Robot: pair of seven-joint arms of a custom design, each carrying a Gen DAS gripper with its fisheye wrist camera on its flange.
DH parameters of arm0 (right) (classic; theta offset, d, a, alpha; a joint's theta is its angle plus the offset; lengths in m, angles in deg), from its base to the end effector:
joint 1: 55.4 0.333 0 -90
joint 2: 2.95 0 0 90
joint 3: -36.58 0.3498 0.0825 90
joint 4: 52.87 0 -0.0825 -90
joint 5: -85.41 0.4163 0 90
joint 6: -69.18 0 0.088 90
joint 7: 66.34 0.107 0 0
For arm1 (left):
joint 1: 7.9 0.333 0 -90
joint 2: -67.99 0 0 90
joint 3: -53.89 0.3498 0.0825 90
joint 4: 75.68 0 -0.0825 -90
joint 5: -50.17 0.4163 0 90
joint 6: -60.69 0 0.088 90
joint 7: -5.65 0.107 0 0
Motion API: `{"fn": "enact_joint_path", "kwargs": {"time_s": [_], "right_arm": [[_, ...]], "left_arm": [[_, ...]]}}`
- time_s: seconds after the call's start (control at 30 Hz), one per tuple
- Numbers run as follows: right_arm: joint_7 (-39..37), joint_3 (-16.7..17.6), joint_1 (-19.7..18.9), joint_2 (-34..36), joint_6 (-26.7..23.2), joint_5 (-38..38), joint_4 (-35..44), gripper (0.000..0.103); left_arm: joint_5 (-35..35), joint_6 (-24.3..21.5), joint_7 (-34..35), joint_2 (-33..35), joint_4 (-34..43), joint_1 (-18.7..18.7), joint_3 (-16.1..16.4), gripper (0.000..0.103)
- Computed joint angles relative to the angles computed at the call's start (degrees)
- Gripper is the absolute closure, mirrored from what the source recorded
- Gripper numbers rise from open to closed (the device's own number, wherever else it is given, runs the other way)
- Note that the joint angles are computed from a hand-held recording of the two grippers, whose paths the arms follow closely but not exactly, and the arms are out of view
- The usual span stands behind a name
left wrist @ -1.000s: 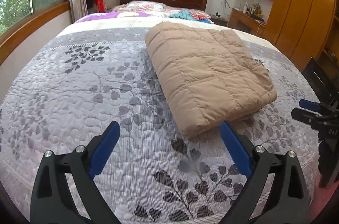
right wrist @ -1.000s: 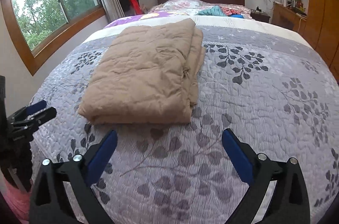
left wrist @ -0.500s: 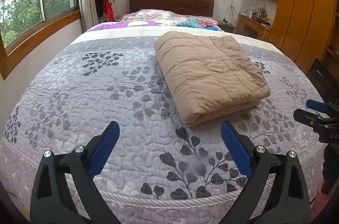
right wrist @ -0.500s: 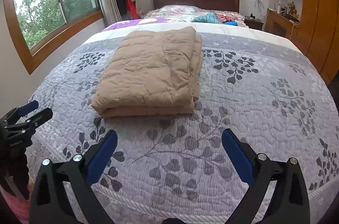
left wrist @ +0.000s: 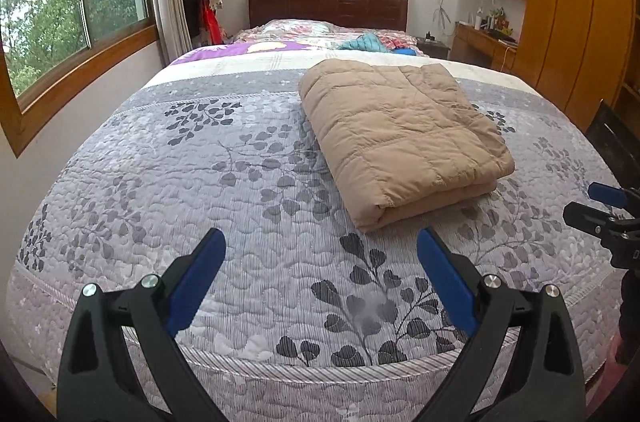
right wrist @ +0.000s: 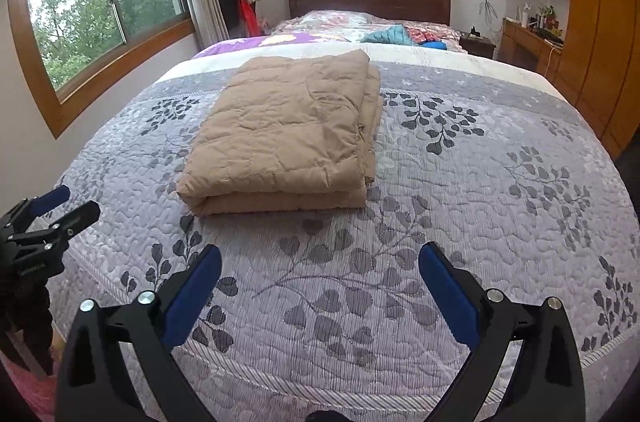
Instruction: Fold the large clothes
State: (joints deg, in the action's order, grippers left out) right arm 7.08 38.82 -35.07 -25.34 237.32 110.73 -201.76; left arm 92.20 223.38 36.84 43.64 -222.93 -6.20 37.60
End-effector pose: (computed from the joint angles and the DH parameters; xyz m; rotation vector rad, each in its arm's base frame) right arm 0.4349 0.1520 0.4804 -1.9471 1.4555 -0.3931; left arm 0.4324 -0.1552 0.4797 -1.8161 1.6115 -0.6577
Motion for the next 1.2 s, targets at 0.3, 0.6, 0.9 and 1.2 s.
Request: {"fn": "enact_joint_path", "kwargs": {"time_s": [0.3, 0.6, 0.9, 1.2], "right_arm": [[-0.15, -0.13, 0.45, -0.3, 0.02, 0.14, -0.22, 0.004], [-1.57, -0.77, 1.4, -0.2, -0.27, 1.48, -0.07, 0.004], [-2.04, -0.81, 1.51, -0.08, -0.41, 2.22, -0.04, 0.004], [-2.14, -0.58, 1.32, -0.09, -0.46, 2.41, -0.04, 0.004]], "left_arm": [[-0.1, -0.62, 0.15, 0.14, 0.09, -0.29, 0.17, 0.007], [0.31, -0.9, 0.07, 0.06, 0.1, -0.12, 0.16, 0.007], [-0.18, -0.59, 0.8, -0.13, -0.1, -0.51, 0.6, 0.007], [-0.78, -0.66, 1.29, -0.06, -0.01, -0.68, 0.48, 0.007]]}}
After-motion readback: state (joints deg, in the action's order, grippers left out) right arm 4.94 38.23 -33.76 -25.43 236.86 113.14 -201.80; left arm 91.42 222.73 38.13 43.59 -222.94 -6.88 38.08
